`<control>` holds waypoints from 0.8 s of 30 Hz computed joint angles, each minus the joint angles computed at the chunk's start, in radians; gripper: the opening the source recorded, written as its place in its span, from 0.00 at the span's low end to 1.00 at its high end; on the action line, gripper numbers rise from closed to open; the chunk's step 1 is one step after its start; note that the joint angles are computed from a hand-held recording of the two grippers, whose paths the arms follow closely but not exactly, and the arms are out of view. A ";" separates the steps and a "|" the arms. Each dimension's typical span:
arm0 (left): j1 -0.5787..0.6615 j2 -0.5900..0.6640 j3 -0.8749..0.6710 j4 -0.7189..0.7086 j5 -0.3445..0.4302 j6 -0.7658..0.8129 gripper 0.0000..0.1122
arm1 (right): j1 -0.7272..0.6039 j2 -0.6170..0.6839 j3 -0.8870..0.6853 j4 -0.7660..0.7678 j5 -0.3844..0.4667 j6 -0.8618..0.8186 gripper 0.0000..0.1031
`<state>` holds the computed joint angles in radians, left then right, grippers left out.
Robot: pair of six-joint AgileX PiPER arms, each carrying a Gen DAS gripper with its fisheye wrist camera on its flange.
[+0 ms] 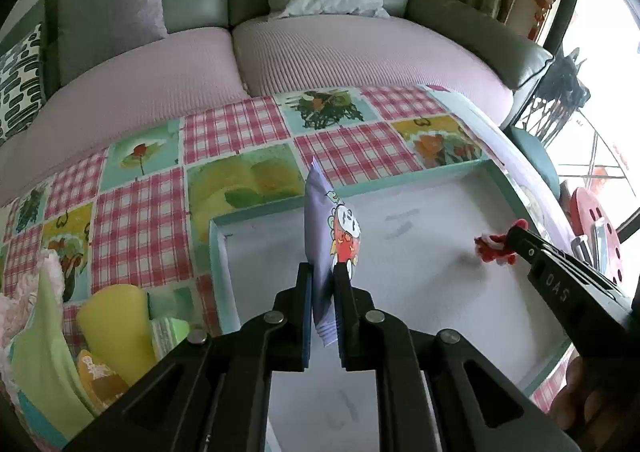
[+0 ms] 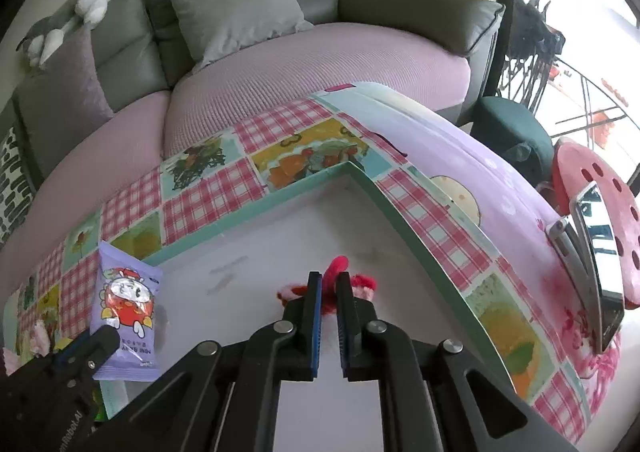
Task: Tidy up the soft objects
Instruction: 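Carry the packet and plush toy over the white tray with both grippers, then release the plush toy from the right gripper while the left gripper drops the packet into the tray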
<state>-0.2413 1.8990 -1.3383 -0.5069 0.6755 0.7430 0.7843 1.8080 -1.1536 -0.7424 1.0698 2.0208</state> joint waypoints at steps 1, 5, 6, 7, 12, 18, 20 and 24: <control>-0.001 -0.003 0.000 -0.002 0.004 0.002 0.09 | 0.002 -0.004 0.001 0.003 0.004 0.000 0.08; -0.009 -0.033 0.025 0.017 -0.005 0.000 0.10 | 0.014 -0.019 -0.007 0.012 0.029 -0.020 0.08; -0.007 -0.039 0.028 0.015 0.002 0.002 0.11 | 0.016 -0.019 -0.015 0.025 0.043 -0.036 0.08; -0.003 -0.041 0.029 0.008 0.009 0.006 0.11 | 0.017 -0.020 -0.018 0.031 0.048 -0.043 0.11; 0.004 -0.050 0.029 0.020 0.031 -0.011 0.12 | 0.020 -0.035 -0.022 0.073 0.058 -0.079 0.55; 0.024 -0.068 0.024 0.012 0.042 -0.027 0.56 | 0.040 -0.035 -0.056 0.100 0.116 -0.125 0.65; 0.032 -0.073 0.025 0.017 0.035 -0.042 0.57 | 0.045 -0.034 -0.062 0.111 0.122 -0.140 0.68; 0.046 -0.066 0.018 0.056 0.021 -0.101 0.69 | 0.055 -0.037 -0.068 0.126 0.132 -0.145 0.80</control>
